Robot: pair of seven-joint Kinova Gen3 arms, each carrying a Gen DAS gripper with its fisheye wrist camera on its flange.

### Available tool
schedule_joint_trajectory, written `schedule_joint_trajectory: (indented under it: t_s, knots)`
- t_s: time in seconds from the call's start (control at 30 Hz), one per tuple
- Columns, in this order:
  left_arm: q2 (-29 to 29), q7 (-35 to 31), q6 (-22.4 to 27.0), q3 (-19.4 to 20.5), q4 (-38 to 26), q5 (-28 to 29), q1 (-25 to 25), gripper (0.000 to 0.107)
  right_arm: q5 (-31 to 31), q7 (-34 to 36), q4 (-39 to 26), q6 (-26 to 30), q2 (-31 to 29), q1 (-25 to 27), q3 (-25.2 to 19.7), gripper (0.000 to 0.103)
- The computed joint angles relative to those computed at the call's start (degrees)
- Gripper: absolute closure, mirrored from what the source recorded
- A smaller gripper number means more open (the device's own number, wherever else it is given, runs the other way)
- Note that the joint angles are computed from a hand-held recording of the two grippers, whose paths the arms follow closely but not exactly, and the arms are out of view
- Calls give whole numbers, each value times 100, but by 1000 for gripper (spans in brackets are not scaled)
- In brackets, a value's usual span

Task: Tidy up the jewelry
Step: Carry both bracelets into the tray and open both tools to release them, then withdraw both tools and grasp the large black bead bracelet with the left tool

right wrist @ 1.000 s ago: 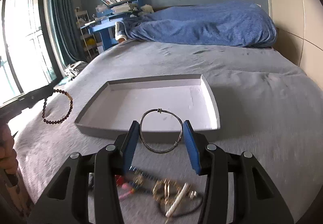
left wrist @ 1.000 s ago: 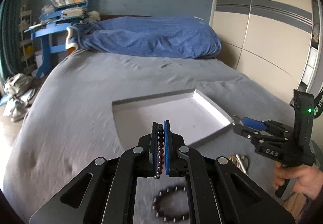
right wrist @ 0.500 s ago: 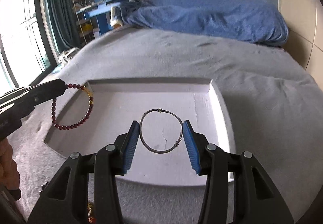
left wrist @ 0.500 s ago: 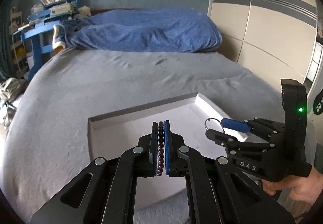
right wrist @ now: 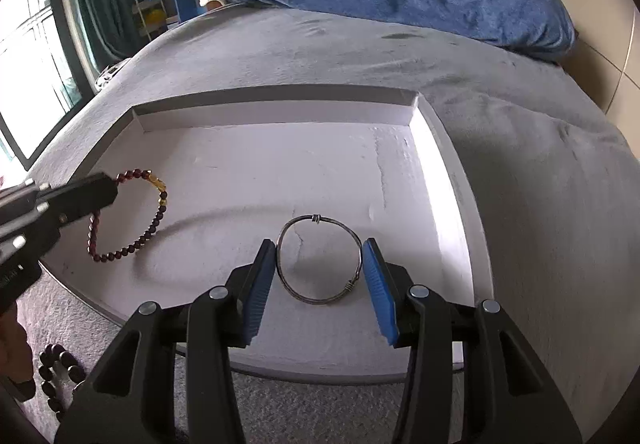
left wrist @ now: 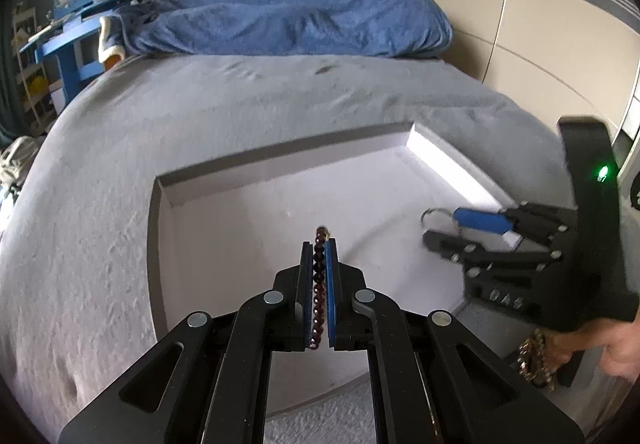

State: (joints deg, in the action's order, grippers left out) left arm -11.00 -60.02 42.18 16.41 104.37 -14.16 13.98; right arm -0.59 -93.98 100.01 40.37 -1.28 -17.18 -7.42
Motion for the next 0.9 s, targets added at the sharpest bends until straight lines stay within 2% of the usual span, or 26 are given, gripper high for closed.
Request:
schedule_joint_trajectory:
  t_s: [0.03, 0.07, 0.17, 0.23, 0.37, 0.53, 0.9]
  knots:
    - [9, -25, 16, -22, 5, 35, 5, 101, 25, -60, 15, -2, -17, -2, -6, 57]
    - [26, -91, 32, -101, 14, 125, 55, 96, -6, -44, 28, -7, -31, 1, 0, 56]
    - [-3, 171, 73, 44, 43, -68, -63, 70, -21, -33, 70, -29, -90, -3, -5, 52]
    - [-94, 269, 34, 48, 70, -130, -84, 64, -85, -10, 170, -109, -217, 9, 3, 47]
    - [-341, 525, -58, 223, 151, -357, -228, 33, -63, -99, 345, -189, -515, 54, -12, 43]
    - [-733, 738, 46, 443, 282, -438, -419, 22, -54, -241, 572, -214, -902, 157, -13, 40]
    - [-1832, 388, 433, 535, 717, 267, -635, 17, -131, -473, 1126, -29, -1901, 298, -116, 35]
